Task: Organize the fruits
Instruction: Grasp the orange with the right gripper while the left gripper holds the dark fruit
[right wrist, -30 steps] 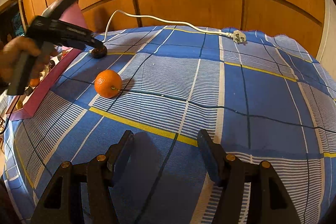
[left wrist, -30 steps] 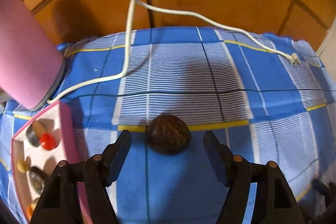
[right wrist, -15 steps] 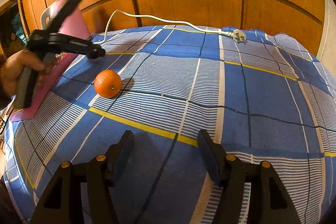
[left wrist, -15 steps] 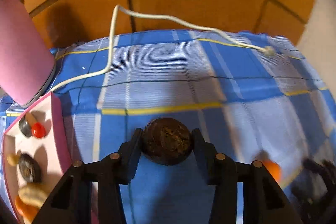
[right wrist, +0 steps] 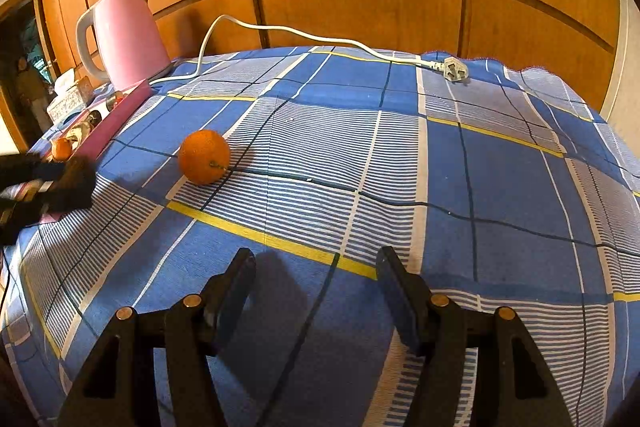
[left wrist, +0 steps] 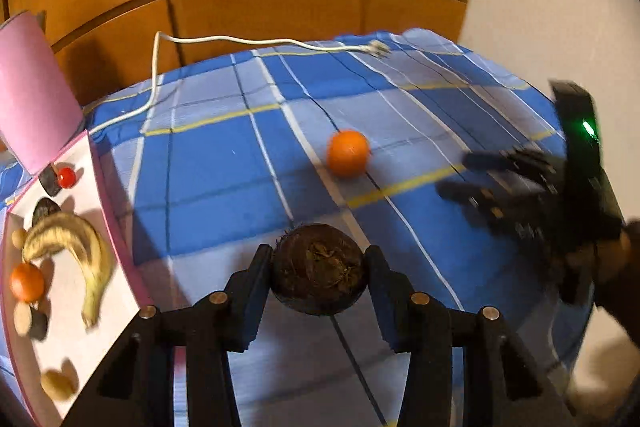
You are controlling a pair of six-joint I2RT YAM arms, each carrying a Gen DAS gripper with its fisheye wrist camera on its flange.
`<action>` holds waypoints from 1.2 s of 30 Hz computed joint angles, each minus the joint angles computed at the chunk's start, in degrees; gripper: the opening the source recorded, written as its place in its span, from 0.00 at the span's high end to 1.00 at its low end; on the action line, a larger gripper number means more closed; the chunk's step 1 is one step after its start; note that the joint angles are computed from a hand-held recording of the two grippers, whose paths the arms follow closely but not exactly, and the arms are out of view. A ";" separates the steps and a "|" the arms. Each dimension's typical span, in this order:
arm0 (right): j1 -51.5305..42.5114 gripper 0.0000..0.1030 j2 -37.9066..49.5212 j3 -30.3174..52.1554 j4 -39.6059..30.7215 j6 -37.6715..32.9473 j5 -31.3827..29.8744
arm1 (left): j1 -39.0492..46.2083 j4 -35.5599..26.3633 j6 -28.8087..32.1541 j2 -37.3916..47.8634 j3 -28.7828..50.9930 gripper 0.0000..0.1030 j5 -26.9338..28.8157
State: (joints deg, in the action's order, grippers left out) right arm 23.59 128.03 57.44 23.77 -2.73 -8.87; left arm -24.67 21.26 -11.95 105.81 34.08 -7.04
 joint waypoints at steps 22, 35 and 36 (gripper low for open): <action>0.76 0.38 -0.07 0.38 -0.95 -0.64 2.17 | -1.12 17.02 -2.17 4.19 -10.80 0.54 -0.48; 1.27 0.38 -1.26 6.90 -13.69 1.18 1.03 | -0.45 21.01 -3.44 5.28 -12.16 0.54 0.72; 1.45 0.38 -1.78 6.82 -13.40 1.38 0.03 | -0.50 21.10 -3.56 5.31 -12.18 0.54 0.65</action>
